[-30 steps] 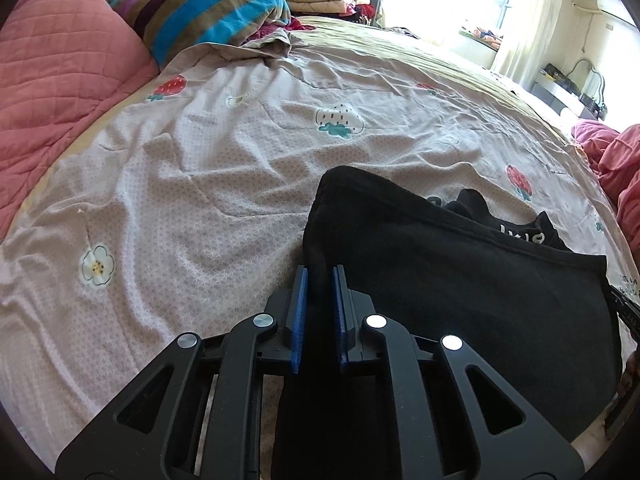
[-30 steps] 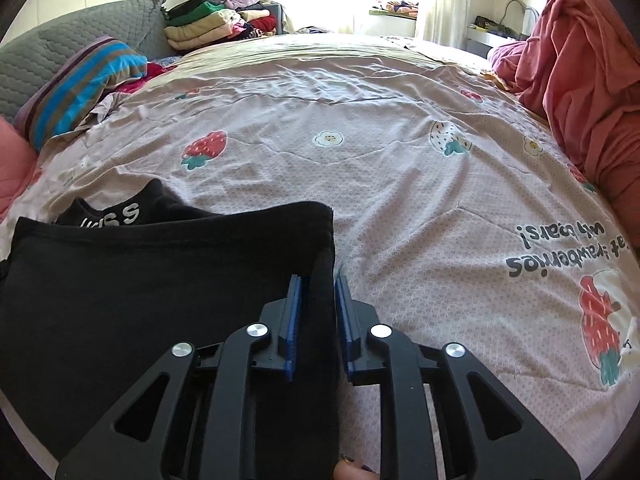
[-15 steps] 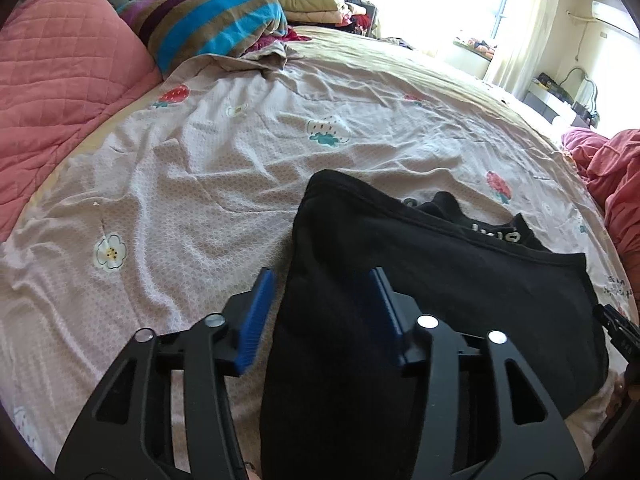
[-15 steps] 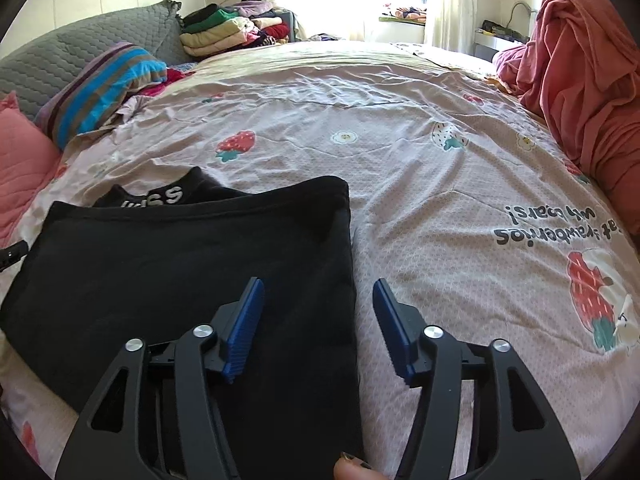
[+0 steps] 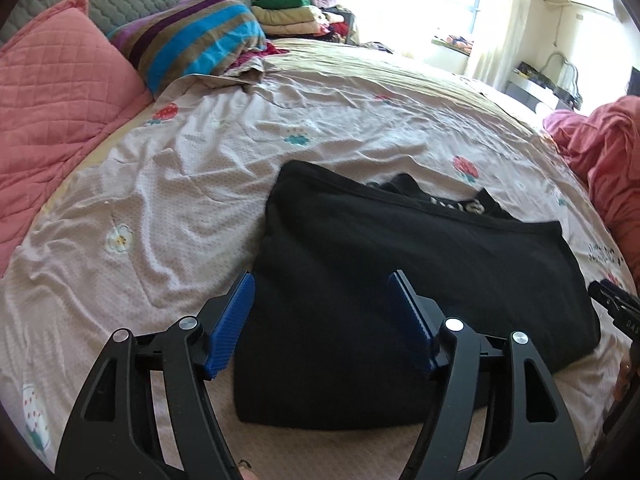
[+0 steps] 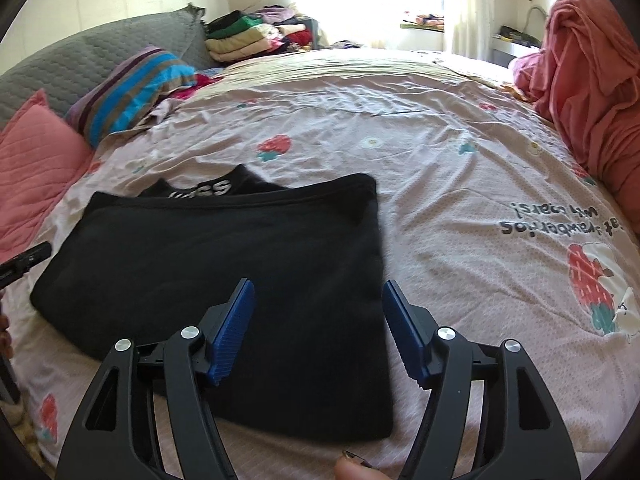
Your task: Fold small clothes
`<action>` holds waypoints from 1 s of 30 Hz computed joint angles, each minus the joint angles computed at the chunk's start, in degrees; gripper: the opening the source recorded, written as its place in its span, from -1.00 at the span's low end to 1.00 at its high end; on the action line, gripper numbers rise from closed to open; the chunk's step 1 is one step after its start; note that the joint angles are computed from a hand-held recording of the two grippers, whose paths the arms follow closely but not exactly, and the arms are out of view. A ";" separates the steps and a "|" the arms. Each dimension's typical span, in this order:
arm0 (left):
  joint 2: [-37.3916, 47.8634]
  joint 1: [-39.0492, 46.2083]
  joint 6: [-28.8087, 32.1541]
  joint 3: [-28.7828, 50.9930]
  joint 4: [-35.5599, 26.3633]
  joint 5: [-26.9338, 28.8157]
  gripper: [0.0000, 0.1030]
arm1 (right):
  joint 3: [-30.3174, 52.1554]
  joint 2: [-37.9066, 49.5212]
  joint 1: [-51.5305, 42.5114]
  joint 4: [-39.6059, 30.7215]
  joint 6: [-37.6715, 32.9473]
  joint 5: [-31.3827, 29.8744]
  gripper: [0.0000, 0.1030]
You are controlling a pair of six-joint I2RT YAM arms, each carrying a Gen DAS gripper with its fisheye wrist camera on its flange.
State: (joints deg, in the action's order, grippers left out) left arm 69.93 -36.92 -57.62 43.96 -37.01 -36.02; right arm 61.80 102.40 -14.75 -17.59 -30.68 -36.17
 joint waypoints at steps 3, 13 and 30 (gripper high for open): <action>1.84 -1.64 -1.07 0.46 -0.57 0.73 0.19 | -1.97 -2.05 0.18 -1.50 -2.99 -0.91 0.26; 3.45 -5.97 -6.93 -3.02 0.36 4.45 0.20 | -4.13 -1.87 0.61 -7.48 -9.96 2.03 0.28; 3.37 -9.59 -10.84 -3.01 -1.28 2.41 0.22 | -6.32 -2.23 -2.54 -7.82 -11.44 -0.24 0.58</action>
